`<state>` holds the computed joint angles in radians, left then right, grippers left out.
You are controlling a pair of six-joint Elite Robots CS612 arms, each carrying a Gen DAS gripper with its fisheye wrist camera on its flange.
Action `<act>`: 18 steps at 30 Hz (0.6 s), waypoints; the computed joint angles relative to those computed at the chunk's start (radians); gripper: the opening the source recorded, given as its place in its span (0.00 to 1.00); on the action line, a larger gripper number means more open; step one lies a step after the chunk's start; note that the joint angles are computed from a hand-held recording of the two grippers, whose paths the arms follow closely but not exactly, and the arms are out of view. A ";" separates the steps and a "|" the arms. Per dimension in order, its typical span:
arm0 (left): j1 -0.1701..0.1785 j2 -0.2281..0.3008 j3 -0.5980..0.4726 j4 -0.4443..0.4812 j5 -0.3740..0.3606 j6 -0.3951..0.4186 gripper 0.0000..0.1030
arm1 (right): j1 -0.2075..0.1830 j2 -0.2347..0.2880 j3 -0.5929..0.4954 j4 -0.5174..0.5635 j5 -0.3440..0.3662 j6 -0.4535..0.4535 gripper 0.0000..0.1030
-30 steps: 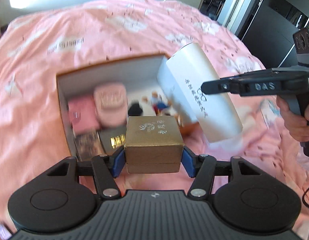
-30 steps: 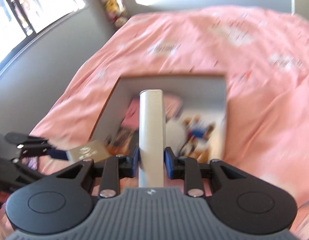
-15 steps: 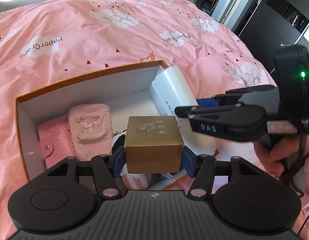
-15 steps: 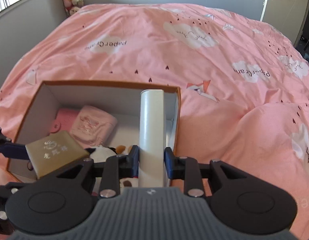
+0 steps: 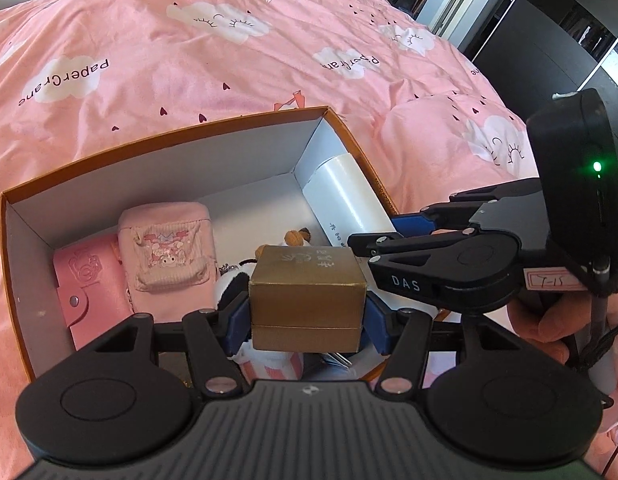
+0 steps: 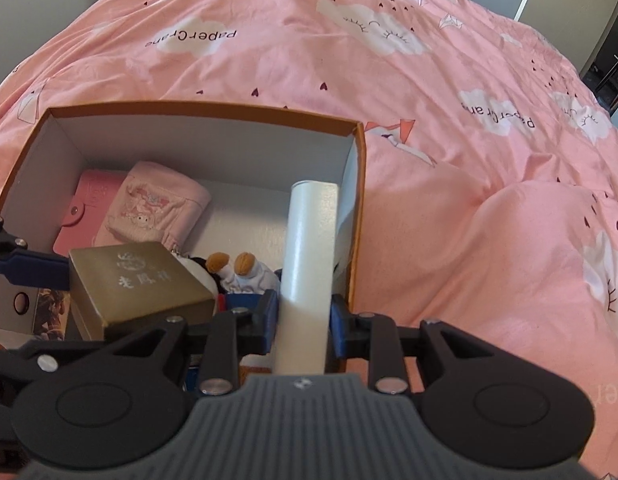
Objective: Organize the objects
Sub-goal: 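Lower the white cylinder into the box and open the right gripper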
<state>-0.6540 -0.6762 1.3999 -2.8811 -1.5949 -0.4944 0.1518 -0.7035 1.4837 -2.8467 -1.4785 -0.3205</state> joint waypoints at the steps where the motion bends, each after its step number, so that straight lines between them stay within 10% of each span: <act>1: 0.000 0.000 -0.001 0.002 0.000 0.003 0.65 | -0.001 0.000 -0.002 0.007 0.001 0.001 0.27; 8: 0.000 0.003 -0.008 0.012 0.006 0.017 0.65 | -0.012 -0.014 -0.007 0.061 0.040 -0.011 0.27; 18: 0.000 0.006 -0.013 0.016 0.001 0.013 0.65 | -0.019 -0.030 -0.007 0.145 0.056 -0.171 0.02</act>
<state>-0.6537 -0.6704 1.3872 -2.8652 -1.5935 -0.4814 0.1325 -0.7335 1.4763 -2.7012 -1.4226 -0.4915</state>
